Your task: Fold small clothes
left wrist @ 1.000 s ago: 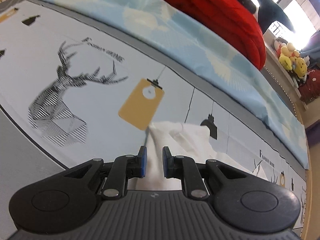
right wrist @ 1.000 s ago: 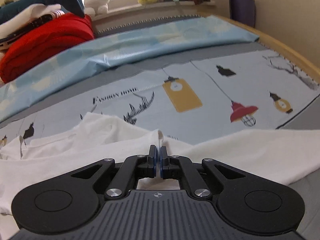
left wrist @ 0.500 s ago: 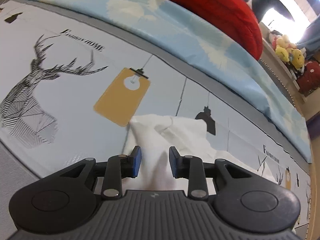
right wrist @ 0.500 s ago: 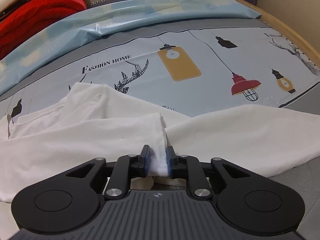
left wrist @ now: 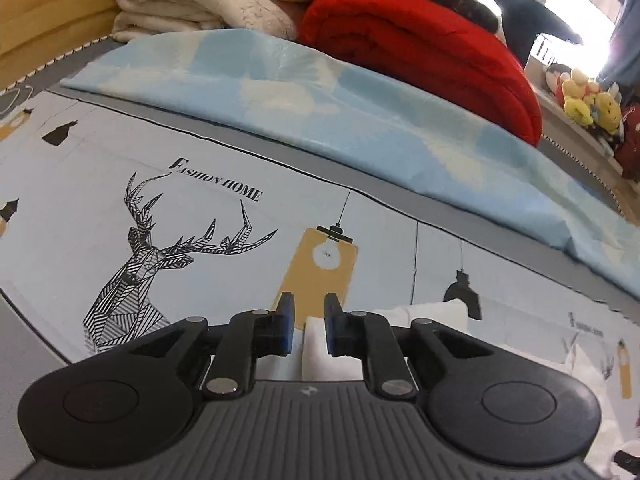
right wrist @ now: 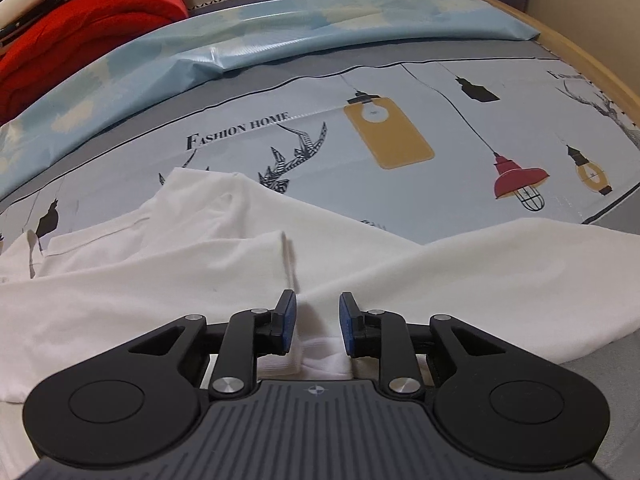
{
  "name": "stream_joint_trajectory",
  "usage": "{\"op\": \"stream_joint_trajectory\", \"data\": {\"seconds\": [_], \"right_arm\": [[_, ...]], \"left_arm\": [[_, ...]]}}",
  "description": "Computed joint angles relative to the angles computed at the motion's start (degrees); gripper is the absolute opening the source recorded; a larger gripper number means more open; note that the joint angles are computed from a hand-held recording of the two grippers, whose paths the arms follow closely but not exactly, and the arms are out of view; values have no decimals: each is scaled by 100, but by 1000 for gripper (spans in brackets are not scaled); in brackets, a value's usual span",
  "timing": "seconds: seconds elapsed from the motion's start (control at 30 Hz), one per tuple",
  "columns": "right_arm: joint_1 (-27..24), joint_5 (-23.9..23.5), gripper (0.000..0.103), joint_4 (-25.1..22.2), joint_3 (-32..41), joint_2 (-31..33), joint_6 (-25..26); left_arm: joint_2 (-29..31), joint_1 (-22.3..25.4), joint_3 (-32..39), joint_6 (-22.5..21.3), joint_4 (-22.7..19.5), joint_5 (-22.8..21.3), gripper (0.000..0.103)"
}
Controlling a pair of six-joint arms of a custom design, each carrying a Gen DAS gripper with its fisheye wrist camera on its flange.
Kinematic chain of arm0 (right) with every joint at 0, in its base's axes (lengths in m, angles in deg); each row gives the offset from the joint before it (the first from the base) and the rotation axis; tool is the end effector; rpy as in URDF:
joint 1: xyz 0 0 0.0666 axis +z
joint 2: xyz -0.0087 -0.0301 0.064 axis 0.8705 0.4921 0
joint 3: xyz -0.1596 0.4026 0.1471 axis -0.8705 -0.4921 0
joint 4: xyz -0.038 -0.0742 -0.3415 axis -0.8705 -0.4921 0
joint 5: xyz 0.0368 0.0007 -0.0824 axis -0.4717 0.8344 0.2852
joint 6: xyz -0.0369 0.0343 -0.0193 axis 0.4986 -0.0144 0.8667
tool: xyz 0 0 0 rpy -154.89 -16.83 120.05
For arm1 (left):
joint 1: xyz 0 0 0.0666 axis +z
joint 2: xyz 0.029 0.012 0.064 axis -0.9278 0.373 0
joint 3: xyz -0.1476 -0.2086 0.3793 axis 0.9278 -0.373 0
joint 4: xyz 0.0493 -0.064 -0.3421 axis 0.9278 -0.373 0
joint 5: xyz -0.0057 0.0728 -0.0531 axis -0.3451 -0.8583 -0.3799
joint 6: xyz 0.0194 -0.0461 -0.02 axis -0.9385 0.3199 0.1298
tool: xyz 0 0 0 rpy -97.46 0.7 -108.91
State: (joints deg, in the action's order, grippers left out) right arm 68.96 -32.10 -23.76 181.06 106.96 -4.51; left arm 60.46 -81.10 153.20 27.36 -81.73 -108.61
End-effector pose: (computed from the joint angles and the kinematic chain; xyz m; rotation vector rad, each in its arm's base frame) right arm 0.6813 0.1049 0.3576 -0.1475 2.5546 0.2352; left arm 0.6184 -0.1269 0.4209 -0.9112 2.2385 0.1168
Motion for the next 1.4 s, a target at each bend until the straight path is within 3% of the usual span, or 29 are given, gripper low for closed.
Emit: {"op": "stream_joint_trajectory", "data": {"seconds": [0.17, 0.27, 0.3, 0.33, 0.37, 0.47, 0.53, 0.6, 0.67, 0.73, 0.8, 1.0, 1.2, 1.3, 1.33, 1.37, 1.4], "right_arm": [[37, 17, 25, 58, -37, -37, 12], [35, 27, 25, 7, -47, -53, -65], [31, 29, 25, -28, -37, -59, -105], [21, 33, 25, -62, -27, -70, -135], [16, 41, 25, -67, -32, -85, -146], [-39, 55, 25, -16, -79, -179, -132], [-113, 59, 25, 21, -116, -244, -143], [-219, 61, 25, 54, -164, -311, -144], [-328, 66, 25, 55, -201, -361, -145], [-465, 71, 25, 46, -228, -410, -200], [-608, 48, 25, 36, -231, -444, -285], [-1145, -58, 25, 64, -179, -489, -791], [-1700, -162, 25, 54, -265, -427, -1566], [-1950, -26, 26, -60, -240, -290, -2008], [-2046, -4, 26, -110, -214, -223, -2206], [-2137, -30, 27, -119, -203, -168, -2367], [-2221, -46, 27, -137, -180, -111, -2531]], "left_arm": [[-226, 33, -215, -389, 250, 1376, 15], [-156, 67, -337, -966, 7, 2510, 19], [-70, 69, -341, -1194, -251, 2693, 19], [58, 46, -257, -1316, -722, 2526, 14], [149, 17, -247, -1383, -1061, 2235, 1], [92, -4, -168, -1235, -1222, 2091, 2], [-4, -140, -63, -1439, -1058, 1837, 7], [-47, -172, -108, -1476, -793, 2133, 12], [163, -224, 109, -1479, -1196, 2209, 16], [482, -317, 466, -1622, -1950, 1918, 17], [555, -429, 669, -1664, -2131, 1674, 18], [302, -937, 1304, -1169, -1731, 759, 24], [590, -1615, 2387, -1010, -1956, 164, 37], [566, -1937, 2051, -1034, -1525, -388, 41], [682, -1978, 2119, -991, -1645, -474, 41], [920, -1977, 2423, -869, -2054, -404, 41], [1054, -1946, 2543, -785, -2175, -229, 40]]}}
